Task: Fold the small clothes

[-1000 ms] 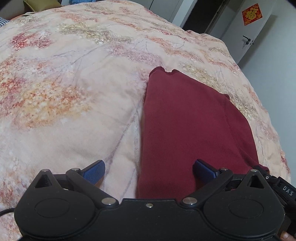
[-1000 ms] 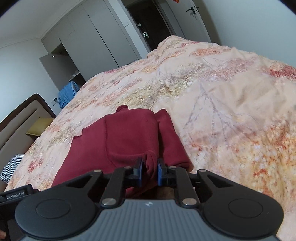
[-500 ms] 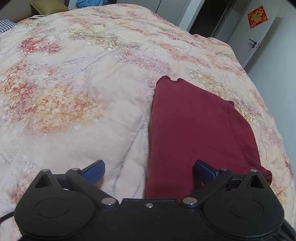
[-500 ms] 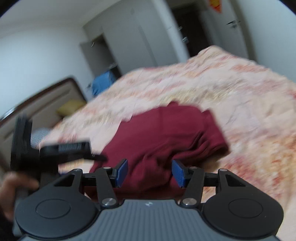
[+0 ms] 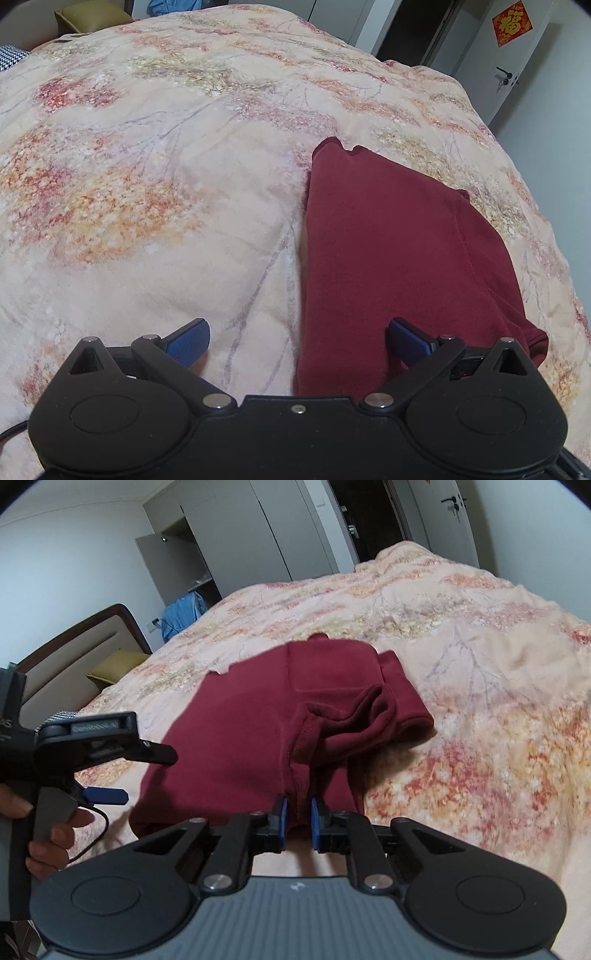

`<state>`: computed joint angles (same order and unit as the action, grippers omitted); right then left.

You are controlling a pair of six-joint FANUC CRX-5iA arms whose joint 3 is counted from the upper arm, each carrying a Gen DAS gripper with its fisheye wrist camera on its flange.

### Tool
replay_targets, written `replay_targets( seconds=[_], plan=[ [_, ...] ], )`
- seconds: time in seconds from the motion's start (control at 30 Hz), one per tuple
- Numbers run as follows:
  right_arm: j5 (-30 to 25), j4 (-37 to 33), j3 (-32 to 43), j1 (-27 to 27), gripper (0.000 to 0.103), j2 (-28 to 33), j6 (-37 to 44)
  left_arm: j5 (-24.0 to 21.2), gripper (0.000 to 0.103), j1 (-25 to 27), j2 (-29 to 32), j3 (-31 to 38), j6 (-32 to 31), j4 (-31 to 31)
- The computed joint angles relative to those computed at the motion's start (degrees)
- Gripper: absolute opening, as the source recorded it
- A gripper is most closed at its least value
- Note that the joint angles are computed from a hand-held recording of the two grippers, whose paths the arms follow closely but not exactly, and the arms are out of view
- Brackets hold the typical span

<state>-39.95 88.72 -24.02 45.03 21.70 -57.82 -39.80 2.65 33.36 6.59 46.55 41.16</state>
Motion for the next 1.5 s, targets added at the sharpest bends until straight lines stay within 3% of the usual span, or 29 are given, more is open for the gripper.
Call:
replay_targets(
  seconds=[0.07,0.23,0.3,0.4,0.53,0.57,0.7,0.73,0.77,0.8,0.9,1.0,1.13,1.3,1.4,1.5],
  plan=[
    [-0.6,1.4,-0.5,-0.1,0.024,-0.5,-0.2,0.1,0.102,0.0,0.1,0.2,0.3,-0.1],
    [-4.8,2.7,-1.7,0.6,0.056,-1.8,-0.1,-0.3,0.102,0.1,0.4,0.5,0.4,0.1],
    [-5.9,3.8,-2.3,-0.4,0.080,-2.4,-1.1,-0.3,0.102,0.1,0.6,0.7,0.2,0.2],
    [-6.3,4.2,-2.4,-2.8,0.086,-3.0,-0.7,0.2,0.102,-0.1,1.0,1.2,-0.6,0.8],
    [1.6,10.9,-2.6,-11.4,0.089,-3.1,-4.6,0.5,0.102,-0.6,2.6,3.9,-0.5,1.0],
    [4.5,13.2,-2.3,-13.9,0.088,-2.9,-5.9,0.3,0.102,-0.8,3.2,5.0,0.0,0.5],
    [15.7,24.2,0.1,-23.1,0.062,-0.5,-15.5,-0.1,0.102,-1.2,5.0,8.3,1.6,-1.3],
    [17.3,24.8,1.0,-24.2,0.060,0.3,-16.0,-0.2,0.102,-1.3,5.3,8.8,1.8,-1.5],
    [18.2,24.4,1.7,-24.7,0.052,1.0,-15.7,-0.5,0.102,-1.3,5.6,9.2,1.9,-1.6],
    [18.8,25.7,2.1,-25.4,0.035,1.5,-16.2,-0.8,0.102,-1.4,5.9,9.7,2.1,-1.8],
    [15.8,24.4,2.5,-24.3,0.004,1.6,-12.3,-1.1,0.102,-1.6,6.1,9.8,1.1,-0.8],
    [11.4,20.4,2.4,-22.3,0.004,1.3,-7.8,-1.2,0.102,-2.0,6.3,9.2,-1.5,2.0],
    [13.6,20.4,2.1,-23.0,0.004,1.6,-9.6,-2.6,0.102,-2.6,7.4,10.7,-0.9,0.2],
    [8.8,12.1,3.0,-19.7,0.004,2.2,0.1,-3.7,0.102,-2.9,8.3,11.5,0.1,-0.4],
    [7.8,13.3,2.8,-20.0,0.004,1.7,-1.4,-3.4,0.102,-3.1,8.0,11.0,-0.9,0.3],
    [6.0,9.9,3.6,-18.9,0.003,2.2,1.9,-3.6,0.102,-3.3,8.1,11.3,-0.5,-0.6]
  ],
)
